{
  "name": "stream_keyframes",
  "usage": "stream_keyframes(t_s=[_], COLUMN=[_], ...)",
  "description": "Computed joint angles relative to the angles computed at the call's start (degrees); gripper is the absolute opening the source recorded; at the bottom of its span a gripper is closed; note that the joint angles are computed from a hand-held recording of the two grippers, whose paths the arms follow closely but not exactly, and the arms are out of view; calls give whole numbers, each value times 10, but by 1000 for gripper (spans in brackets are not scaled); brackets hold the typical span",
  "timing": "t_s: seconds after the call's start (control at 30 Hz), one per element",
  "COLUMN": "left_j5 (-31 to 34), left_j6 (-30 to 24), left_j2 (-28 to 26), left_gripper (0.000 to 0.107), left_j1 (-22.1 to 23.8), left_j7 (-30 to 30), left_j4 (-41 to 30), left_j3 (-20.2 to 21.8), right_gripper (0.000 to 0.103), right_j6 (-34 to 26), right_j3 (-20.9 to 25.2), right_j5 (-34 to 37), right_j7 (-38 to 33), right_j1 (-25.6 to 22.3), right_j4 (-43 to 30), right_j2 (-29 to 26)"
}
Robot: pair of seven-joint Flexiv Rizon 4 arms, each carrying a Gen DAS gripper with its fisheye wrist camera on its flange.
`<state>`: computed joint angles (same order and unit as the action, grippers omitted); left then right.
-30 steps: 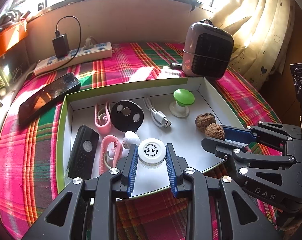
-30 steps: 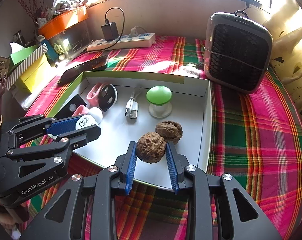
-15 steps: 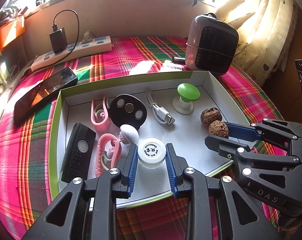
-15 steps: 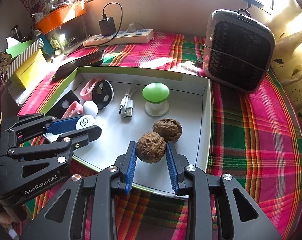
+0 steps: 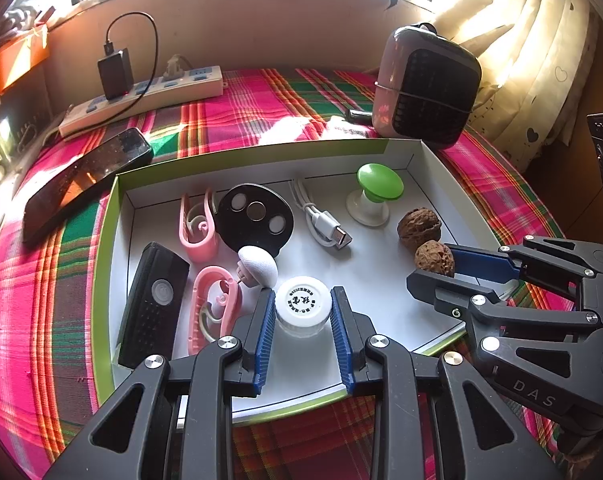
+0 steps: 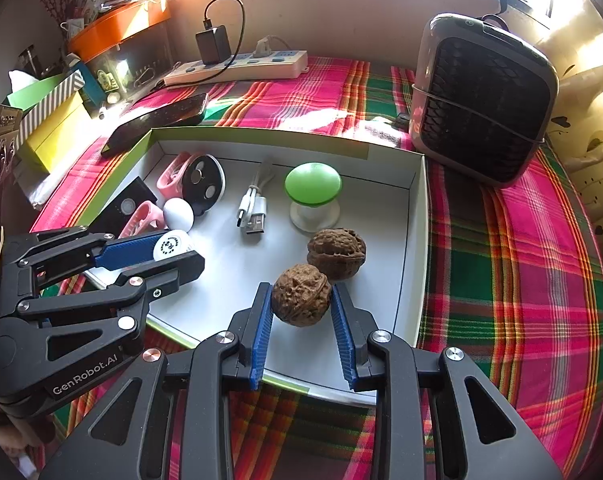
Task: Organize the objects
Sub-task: 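Lower the container and walnut into the box and open both grippers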
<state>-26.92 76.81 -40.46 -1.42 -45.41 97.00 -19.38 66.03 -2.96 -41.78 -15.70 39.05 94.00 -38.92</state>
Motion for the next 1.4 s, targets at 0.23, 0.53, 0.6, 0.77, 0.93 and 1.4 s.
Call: stream_keyframes(t_s=[0.23, 0.53, 0.6, 0.77, 0.93, 1.4], left_j5=[0, 3, 4, 9, 18, 15], left_j6=[-3, -6, -6, -5, 1, 32], left_j2=[0, 0, 0, 2, 4, 24], left_gripper=[26, 27, 27, 29, 32, 34], left_j1=[-1, -5, -7, -10, -16, 4], left_j7=[-2, -8, -11, -18, -28, -29], left_j4=[-2, -4, -5, -4, -2, 32], left_j3=[2, 7, 10, 16, 27, 5], right_gripper=[31, 31, 31, 31, 34, 42], right_j6=[-15, -29, -31, -37, -41, -21], right_j3=[9, 18, 19, 17, 15, -6], right_j5=[13, 32, 35, 36, 34, -9], right_j7=[-15, -33, -35, -34, -24, 35], right_j1=[-3, -5, -5, -2, 1, 14], right_j4=[-9, -19, -20, -21, -19, 7], right_j2=[-3, -5, -5, -4, -3, 12])
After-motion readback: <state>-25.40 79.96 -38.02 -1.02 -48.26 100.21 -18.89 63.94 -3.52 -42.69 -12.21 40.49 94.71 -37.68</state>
